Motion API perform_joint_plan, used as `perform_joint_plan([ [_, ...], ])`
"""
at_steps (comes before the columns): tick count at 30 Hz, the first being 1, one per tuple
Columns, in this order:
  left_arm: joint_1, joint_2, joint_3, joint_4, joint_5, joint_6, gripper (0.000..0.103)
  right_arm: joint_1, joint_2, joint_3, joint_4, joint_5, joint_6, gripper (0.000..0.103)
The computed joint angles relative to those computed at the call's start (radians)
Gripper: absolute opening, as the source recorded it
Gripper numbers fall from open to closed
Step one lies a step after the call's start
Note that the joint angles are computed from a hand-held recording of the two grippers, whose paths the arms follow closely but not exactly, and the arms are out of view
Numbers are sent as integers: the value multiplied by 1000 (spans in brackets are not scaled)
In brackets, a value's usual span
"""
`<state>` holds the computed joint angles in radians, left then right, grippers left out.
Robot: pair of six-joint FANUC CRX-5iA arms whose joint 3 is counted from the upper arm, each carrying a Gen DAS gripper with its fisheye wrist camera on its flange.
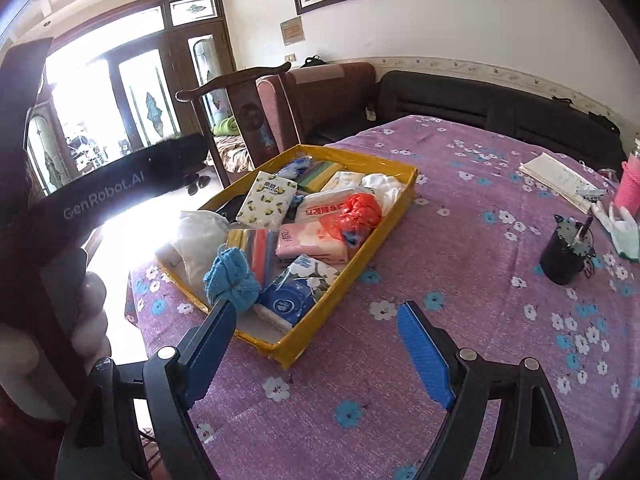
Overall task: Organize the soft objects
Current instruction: 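Open both grippers and lift them away from the tray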
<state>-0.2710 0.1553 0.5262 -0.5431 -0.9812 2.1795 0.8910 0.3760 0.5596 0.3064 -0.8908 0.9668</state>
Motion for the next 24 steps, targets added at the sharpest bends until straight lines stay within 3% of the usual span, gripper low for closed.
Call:
perform_joint_plan([
  [6,-49,27,45,-49,-94,-2,103,-5,-57,-93,31,42,-49,90],
  [24,-36,18,20,12,-122,-46,103,4,-55,-100,53,17,-65,90],
])
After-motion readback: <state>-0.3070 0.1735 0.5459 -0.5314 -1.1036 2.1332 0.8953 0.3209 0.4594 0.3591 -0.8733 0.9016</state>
